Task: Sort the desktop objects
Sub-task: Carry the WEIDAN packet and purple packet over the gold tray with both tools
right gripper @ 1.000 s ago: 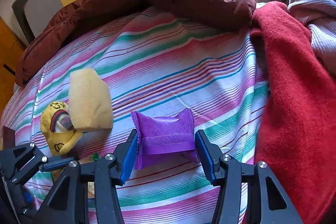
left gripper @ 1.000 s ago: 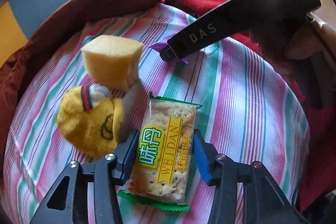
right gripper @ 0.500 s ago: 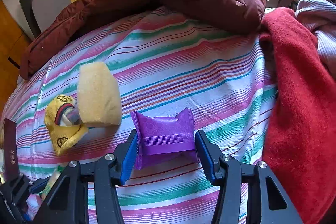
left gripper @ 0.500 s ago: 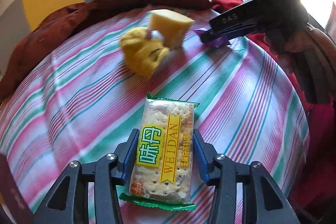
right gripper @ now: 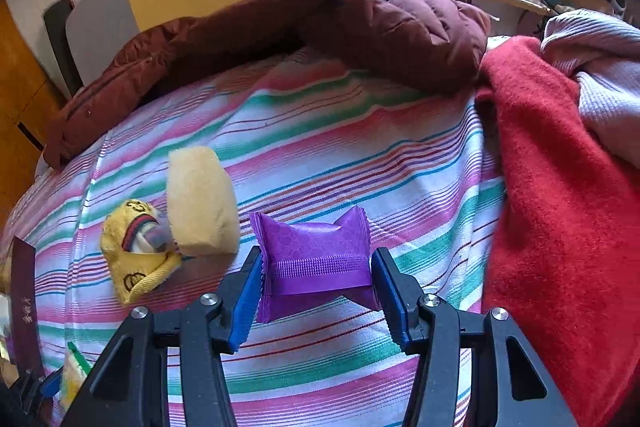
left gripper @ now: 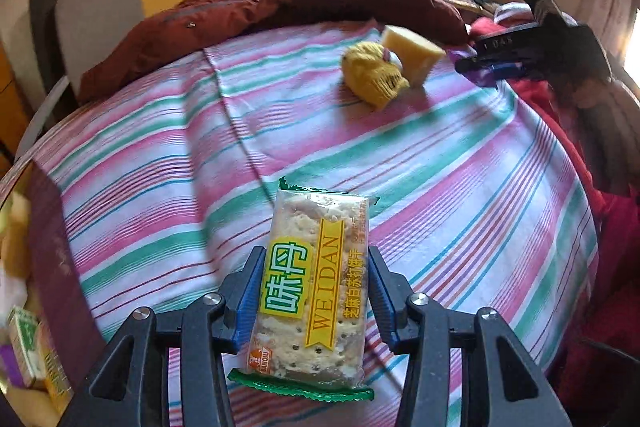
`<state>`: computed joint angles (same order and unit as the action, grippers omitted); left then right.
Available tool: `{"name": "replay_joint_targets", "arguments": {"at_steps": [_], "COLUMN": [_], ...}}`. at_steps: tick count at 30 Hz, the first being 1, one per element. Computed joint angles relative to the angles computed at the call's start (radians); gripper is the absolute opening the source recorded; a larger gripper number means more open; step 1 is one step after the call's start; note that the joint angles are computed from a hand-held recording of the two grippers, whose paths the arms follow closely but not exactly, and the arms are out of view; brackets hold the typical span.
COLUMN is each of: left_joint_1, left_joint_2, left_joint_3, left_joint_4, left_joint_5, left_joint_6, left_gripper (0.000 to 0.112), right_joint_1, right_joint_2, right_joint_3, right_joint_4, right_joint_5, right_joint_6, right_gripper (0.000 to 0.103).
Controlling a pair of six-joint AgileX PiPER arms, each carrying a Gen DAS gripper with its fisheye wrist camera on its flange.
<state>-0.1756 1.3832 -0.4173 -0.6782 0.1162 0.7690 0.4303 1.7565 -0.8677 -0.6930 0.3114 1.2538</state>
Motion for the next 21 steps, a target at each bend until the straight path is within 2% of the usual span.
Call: {"name": "replay_joint_targets", "arguments": {"at_steps": [2, 5, 7, 12, 15, 21], "left_joint_1": [0.019, 0.07, 0.086, 0.201, 0.278, 0.49], "left_joint_2": [-0.029, -0.124, -0.174, -0.299, -0.328, -0.365], "left_joint_3": [0.008, 0.009, 0.002, 0.002, 0.002, 0.004], "left_joint_4": [0.012, 0.117, 0.236, 0.282, 0.242, 0.044], "left_joint_5": [0.004, 0.055, 0.08, 0.165, 0.191, 0.283], "left_joint_6": [-0.011, -0.105, -0.224, -0.236, -0.171, 0.104], "left_gripper": [0.049, 0.049, 0.049, 0.049, 0.049, 0.049], "right_joint_1": [0.002, 0.012, 0.013, 0.041, 0.063, 0.12], "right_joint_2": [-0.011, -0.028, -0.039, -0.053, -0.046, -0.07], "right_joint_3": [0.01, 0.026, 0.036, 0.041, 0.024, 0.022], "right_joint_4": [-0.015, -0.091, -0.129, -0.229, -0.223, -0.219], "right_joint_5": [-0.004, -0.012, -0.021, -0.012, 0.011, 0.063], "right_joint_6": [0.028, 0.109, 0.155, 0.265, 0.26, 0.27], "right_gripper": [0.054, 0.054, 0.054, 0.054, 0.054, 0.054]}}
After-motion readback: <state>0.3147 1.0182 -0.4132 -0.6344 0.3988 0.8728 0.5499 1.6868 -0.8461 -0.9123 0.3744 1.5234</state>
